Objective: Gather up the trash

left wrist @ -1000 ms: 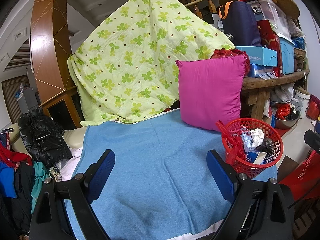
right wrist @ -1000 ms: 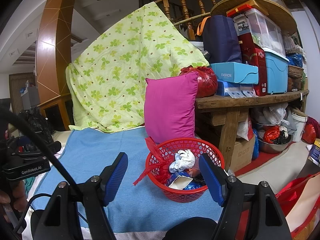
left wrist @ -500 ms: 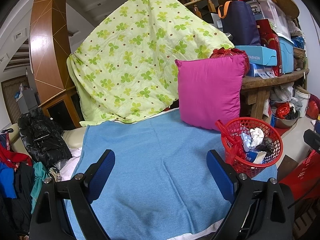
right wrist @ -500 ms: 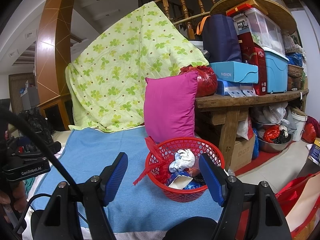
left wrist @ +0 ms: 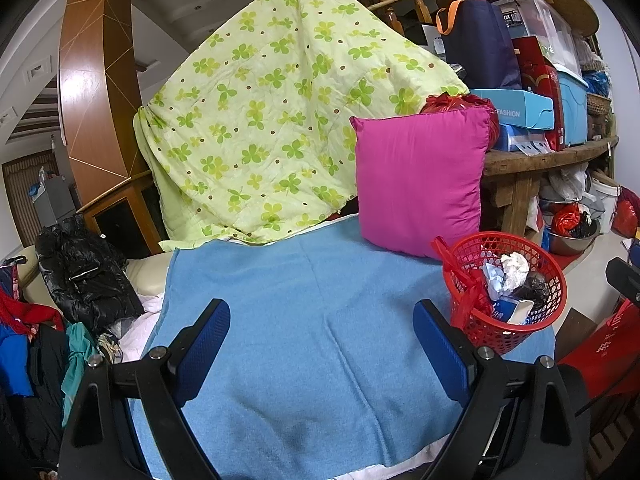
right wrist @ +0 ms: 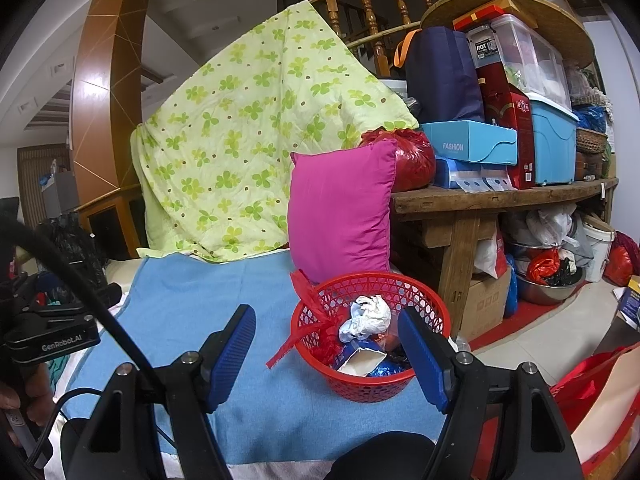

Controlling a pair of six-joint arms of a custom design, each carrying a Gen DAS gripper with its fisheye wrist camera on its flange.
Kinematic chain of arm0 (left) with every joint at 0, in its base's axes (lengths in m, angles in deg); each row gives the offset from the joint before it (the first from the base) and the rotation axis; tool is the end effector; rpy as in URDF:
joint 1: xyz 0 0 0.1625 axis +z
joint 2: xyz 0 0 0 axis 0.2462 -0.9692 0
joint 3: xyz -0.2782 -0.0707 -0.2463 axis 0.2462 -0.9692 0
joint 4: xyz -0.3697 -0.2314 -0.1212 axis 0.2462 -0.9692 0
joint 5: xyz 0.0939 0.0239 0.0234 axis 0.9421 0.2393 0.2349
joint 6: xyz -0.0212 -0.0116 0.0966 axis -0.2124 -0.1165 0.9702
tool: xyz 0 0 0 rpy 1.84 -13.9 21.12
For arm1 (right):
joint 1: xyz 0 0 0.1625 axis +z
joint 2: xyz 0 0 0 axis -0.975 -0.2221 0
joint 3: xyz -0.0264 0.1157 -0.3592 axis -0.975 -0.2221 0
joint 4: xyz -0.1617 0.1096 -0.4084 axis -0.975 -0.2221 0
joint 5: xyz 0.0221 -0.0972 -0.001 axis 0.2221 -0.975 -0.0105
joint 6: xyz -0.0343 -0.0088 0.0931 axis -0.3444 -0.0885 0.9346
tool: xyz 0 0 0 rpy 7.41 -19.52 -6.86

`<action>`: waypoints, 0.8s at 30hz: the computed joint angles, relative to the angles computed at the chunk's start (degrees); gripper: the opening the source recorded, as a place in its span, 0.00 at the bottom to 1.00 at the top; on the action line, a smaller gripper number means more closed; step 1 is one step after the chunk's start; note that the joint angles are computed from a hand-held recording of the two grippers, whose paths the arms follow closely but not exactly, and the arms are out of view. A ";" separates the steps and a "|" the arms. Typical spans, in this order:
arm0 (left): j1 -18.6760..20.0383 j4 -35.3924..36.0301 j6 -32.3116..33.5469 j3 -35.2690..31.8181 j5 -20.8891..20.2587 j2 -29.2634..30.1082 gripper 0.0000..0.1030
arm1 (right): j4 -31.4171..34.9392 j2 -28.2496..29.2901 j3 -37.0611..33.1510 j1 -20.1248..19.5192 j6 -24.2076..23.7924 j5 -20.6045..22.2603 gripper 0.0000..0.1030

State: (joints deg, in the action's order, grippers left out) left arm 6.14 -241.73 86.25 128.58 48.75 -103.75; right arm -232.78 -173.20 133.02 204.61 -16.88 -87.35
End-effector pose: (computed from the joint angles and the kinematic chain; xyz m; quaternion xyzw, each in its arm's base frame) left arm -0.5004 -0.4121 0.1989 0.4485 0.7617 -0.3884 0.2604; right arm 0.2344 -0.2370 0.4153 0.0170 -0.6981 0.6166 0.3635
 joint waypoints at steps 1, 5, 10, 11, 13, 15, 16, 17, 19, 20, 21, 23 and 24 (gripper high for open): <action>0.02 -0.03 0.05 0.04 -0.06 -0.06 0.90 | -0.20 0.10 0.01 0.05 -0.12 -0.05 0.75; 0.05 -0.11 0.19 0.13 -0.15 -0.09 0.90 | -0.10 -0.02 -0.09 -0.09 -0.18 0.14 0.75; 0.20 -0.23 0.44 0.39 -0.29 -0.24 0.90 | -0.19 -0.26 0.49 -0.90 0.14 0.88 0.75; 0.21 -0.23 0.44 0.38 -0.26 -0.23 0.90 | 0.00 -0.40 0.70 -1.20 0.44 1.13 0.75; 0.23 -0.19 0.44 0.38 -0.41 -0.25 0.90 | 0.11 -0.52 1.02 -1.49 0.78 1.37 0.75; 0.20 -0.20 0.41 0.34 -0.31 -0.18 0.90 | 0.25 -0.56 1.02 -1.54 0.92 1.40 0.75; 0.24 -0.19 0.45 0.35 -0.37 -0.22 0.90 | 0.31 -0.56 1.17 -1.58 1.13 1.46 0.75; 0.23 -0.07 0.39 0.31 -0.41 -0.21 0.90 | 0.24 -0.55 1.27 -1.63 1.16 1.52 0.75; 0.18 0.03 0.30 0.30 -0.36 -0.17 0.90 | 0.32 -0.72 1.21 -1.87 0.92 1.72 0.75; 0.22 0.04 0.35 0.39 -0.33 -0.29 0.90 | 0.65 -0.85 1.15 -1.86 1.08 1.69 0.75; 0.19 0.02 0.32 0.34 -0.41 -0.23 0.90 | 0.75 -0.87 1.15 -1.93 1.12 1.72 0.75; 0.24 -0.04 0.39 0.32 -0.37 -0.18 0.90 | 0.63 -0.76 1.10 -1.89 1.11 1.64 0.75; 0.27 0.00 0.41 0.35 -0.44 -0.25 0.90 | 0.89 -0.91 1.07 -2.00 1.19 1.68 0.75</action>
